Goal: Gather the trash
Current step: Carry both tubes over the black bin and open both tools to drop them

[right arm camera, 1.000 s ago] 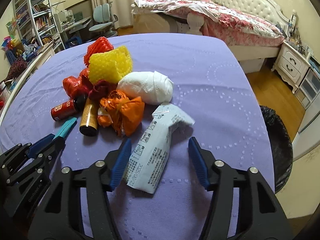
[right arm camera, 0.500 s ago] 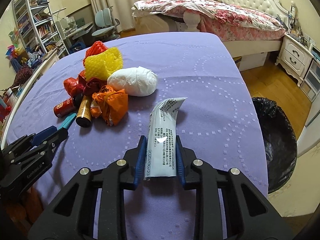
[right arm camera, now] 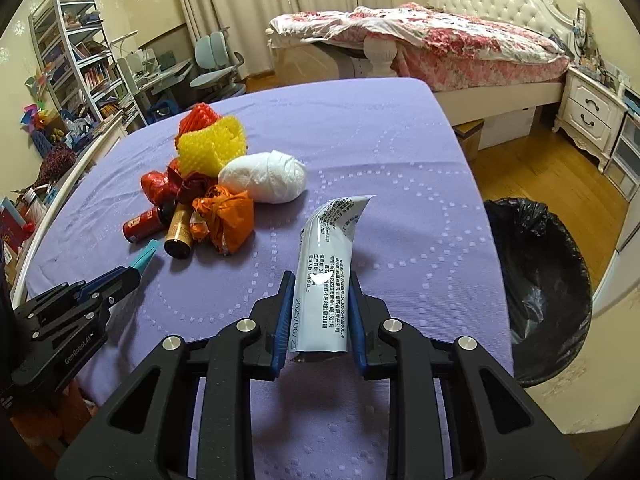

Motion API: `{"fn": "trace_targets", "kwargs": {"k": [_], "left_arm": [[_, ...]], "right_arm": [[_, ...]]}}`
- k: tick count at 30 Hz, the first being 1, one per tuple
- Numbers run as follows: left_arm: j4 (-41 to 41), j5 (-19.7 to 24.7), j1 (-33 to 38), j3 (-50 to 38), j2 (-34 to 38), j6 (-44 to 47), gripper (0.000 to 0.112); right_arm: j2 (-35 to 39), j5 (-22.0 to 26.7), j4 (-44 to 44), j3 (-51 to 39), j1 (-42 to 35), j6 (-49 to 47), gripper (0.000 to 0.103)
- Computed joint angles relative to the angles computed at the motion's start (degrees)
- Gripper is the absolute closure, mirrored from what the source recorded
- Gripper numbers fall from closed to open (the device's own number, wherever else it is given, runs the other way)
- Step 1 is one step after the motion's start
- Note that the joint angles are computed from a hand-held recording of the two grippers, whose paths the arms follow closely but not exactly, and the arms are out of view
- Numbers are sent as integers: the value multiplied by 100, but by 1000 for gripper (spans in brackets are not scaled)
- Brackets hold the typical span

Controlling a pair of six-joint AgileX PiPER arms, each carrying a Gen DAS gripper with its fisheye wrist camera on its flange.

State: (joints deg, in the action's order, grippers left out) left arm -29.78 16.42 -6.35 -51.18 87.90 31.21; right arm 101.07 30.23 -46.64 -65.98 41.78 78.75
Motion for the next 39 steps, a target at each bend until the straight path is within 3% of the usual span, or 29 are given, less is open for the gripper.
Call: {"fn": "trace_targets", "kwargs": {"k": [8, 15, 25, 39], "left_arm": [[-387, 55, -203, -155, -256, 299, 94], [-334, 70, -758, -757, 66, 23, 94], [788, -55, -1922, -1697, 887, -1252, 94], [2255, 489, -2827, -3314, 2203, -2859, 94]], "right_arm": [[-506, 236, -623, 399, 27, 554, 78], [-921, 374, -884, 809, -274, 848, 78], [-1373, 162, -1195, 1507, -1220, 1107, 78], [-1326, -555, -1707, 1989, -2385, 1326, 78]]}}
